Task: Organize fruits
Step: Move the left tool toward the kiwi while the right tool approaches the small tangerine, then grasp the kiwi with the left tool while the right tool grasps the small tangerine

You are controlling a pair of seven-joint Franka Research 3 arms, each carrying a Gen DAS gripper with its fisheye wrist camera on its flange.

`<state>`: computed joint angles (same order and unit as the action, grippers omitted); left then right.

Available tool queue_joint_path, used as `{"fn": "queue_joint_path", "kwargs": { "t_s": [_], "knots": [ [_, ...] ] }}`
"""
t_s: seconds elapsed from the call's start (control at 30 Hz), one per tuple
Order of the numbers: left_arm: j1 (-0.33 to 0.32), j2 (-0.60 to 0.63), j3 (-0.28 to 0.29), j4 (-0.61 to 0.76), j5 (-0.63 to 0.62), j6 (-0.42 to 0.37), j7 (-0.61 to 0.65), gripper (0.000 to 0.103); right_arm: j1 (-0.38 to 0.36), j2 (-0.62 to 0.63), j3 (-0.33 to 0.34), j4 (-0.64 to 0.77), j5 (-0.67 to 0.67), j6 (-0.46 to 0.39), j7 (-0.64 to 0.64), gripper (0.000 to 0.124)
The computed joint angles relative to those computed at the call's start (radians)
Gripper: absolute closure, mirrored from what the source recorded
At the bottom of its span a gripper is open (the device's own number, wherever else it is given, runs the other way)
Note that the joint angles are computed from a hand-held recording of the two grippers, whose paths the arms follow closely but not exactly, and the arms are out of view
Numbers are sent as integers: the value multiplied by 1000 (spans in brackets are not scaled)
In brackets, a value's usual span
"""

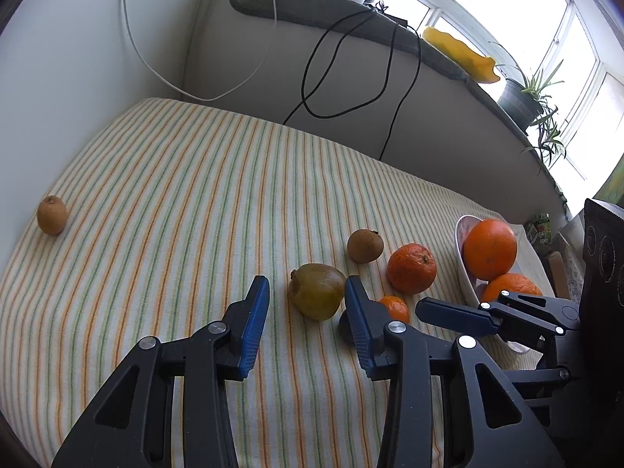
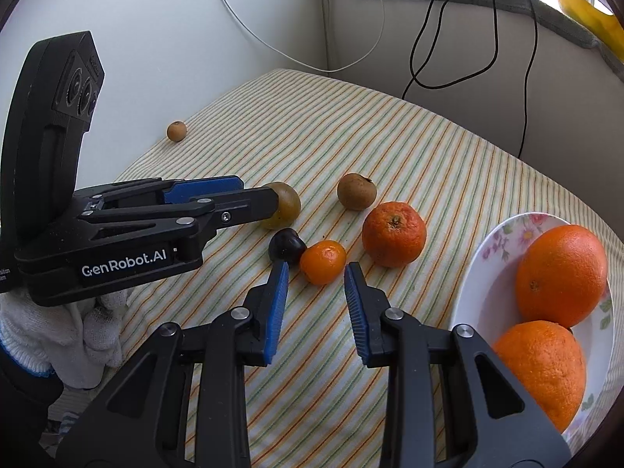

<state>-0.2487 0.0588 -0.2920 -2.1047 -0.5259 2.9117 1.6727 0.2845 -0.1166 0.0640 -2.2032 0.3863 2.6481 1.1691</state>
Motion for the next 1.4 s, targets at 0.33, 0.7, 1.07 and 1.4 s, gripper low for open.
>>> {"fn": "queue_joint_path", "kwargs": {
  "t_s": [0.33, 0.7, 1.07, 1.4],
  "knots": [
    [7, 29, -10, 38, 30, -39, -2, 67, 2, 66, 7, 53, -35, -9, 15, 93],
    [7, 31, -18, 40, 37, -35, 18, 78, -1, 87, 5, 76, 27, -23, -35, 94],
    [2, 15, -15, 18, 51, -3, -7, 79, 4, 3, -3, 4, 74, 4, -73, 95],
    [-13, -26, -6, -17, -2, 20, 11, 79, 11, -84, -30, -51, 173, 1, -125, 95]
  ]
}}
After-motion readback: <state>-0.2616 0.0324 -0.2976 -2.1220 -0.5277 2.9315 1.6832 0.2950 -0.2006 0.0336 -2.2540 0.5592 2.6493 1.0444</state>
